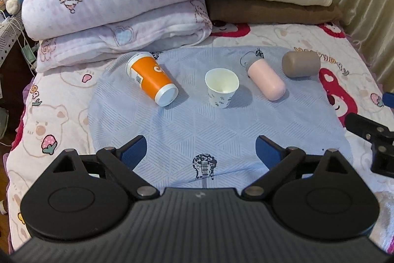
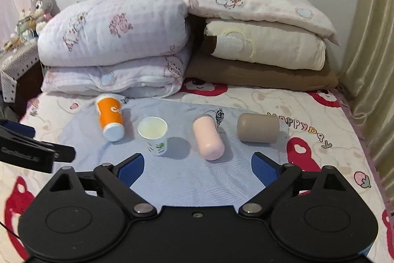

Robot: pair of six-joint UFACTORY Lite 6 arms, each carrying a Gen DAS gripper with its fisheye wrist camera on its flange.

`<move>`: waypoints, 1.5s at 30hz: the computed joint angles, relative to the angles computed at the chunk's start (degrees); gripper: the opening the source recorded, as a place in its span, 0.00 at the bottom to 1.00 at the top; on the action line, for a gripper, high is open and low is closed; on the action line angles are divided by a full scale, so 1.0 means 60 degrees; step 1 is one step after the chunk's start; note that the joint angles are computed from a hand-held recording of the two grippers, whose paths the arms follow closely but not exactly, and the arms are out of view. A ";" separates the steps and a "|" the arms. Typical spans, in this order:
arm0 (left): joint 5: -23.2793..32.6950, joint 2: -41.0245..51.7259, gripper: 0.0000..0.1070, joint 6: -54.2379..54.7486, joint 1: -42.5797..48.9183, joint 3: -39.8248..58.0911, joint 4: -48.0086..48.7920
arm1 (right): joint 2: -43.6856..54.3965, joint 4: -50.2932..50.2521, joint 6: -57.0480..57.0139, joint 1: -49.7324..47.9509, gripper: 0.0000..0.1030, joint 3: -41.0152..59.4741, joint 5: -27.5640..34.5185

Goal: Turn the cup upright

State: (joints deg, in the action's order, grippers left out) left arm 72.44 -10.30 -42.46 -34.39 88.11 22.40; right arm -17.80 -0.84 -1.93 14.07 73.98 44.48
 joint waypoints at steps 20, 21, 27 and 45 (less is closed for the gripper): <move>0.0966 -0.0142 0.90 -0.1087 -0.0810 0.0461 0.0447 | -0.0171 -0.1041 0.1001 0.0061 0.93 0.0904 0.1736; 0.0965 -0.0147 0.90 -0.1110 -0.0778 0.0442 0.0408 | -0.0166 -0.1062 0.1007 0.0020 0.93 0.0878 0.1727; 0.0892 -0.0174 0.90 -0.1158 -0.0620 0.0325 0.0332 | -0.0128 -0.0967 0.0952 -0.0253 0.93 0.0838 0.1651; 0.1063 0.0000 0.90 -0.1148 -0.0556 0.0451 0.0315 | 0.0064 -0.0743 0.0867 -0.0582 0.93 0.0768 0.1487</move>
State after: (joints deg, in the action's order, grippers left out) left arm 78.82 -10.30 -49.35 -37.73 90.82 24.29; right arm -17.41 -5.30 3.28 10.58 78.58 53.40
